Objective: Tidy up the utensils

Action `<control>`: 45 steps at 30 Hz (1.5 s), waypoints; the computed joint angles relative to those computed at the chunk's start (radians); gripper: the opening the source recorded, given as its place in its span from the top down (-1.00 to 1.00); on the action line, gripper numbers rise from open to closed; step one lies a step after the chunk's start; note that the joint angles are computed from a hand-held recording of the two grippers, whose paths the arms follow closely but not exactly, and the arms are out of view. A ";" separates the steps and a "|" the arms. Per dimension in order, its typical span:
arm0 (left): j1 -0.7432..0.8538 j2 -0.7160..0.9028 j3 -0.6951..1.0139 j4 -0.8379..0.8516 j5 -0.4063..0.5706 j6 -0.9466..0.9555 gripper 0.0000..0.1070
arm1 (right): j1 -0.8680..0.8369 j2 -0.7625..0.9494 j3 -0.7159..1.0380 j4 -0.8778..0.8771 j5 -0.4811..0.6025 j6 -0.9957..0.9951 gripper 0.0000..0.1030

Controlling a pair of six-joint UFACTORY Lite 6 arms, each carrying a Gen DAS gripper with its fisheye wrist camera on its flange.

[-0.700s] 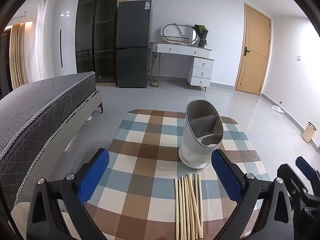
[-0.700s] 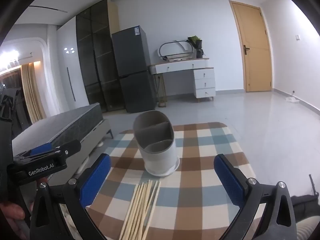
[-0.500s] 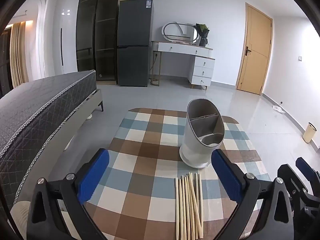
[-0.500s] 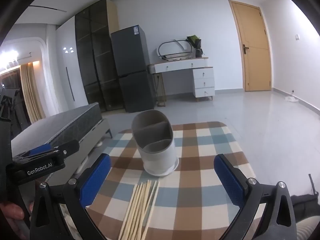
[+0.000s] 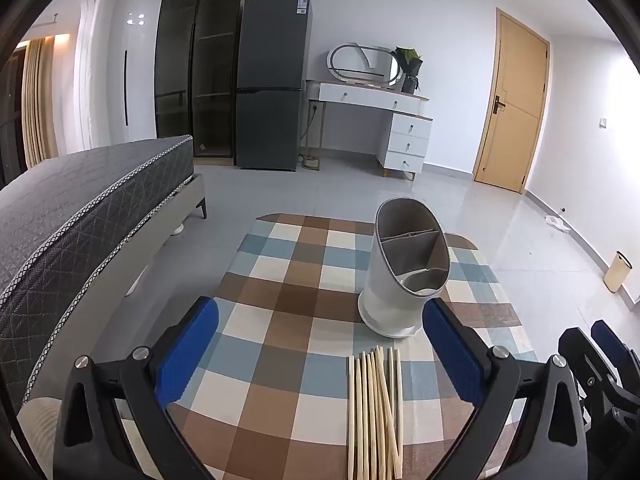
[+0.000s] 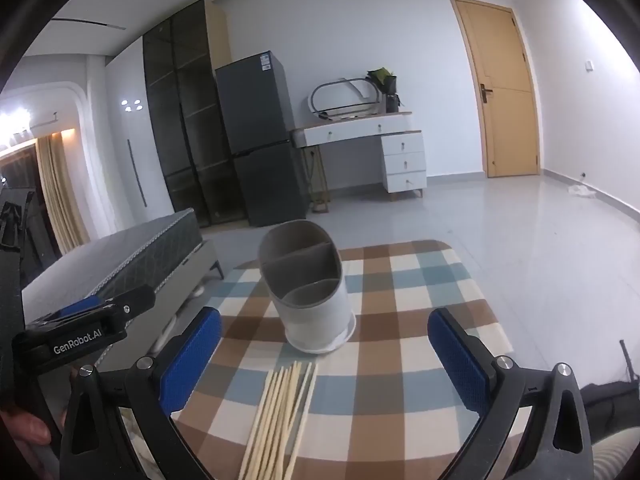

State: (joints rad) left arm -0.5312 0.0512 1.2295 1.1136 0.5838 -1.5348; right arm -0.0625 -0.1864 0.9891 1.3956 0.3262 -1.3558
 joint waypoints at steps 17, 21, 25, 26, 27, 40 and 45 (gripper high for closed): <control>0.002 -0.004 0.006 -0.050 -0.007 0.038 -0.86 | 0.005 -0.003 0.006 -0.034 0.005 0.043 -1.00; -0.001 -0.006 0.005 -0.055 -0.004 0.038 -0.86 | 0.006 -0.006 0.002 -0.033 -0.001 0.039 -1.00; -0.002 -0.009 0.004 -0.058 -0.002 0.040 -0.86 | 0.007 -0.007 0.002 -0.037 -0.001 0.042 -1.00; -0.002 -0.007 0.004 -0.055 -0.003 0.037 -0.86 | 0.003 -0.007 0.003 -0.035 0.002 0.040 -1.00; -0.001 -0.007 0.004 -0.056 -0.003 0.036 -0.86 | 0.004 -0.007 0.002 -0.035 0.001 0.040 -1.00; 0.005 -0.011 0.003 -0.078 0.003 0.059 -0.86 | 0.000 -0.006 0.001 -0.024 0.004 0.030 -1.00; 0.007 -0.010 0.008 -0.086 0.003 0.068 -0.86 | -0.001 -0.007 0.000 -0.018 0.004 0.024 -1.00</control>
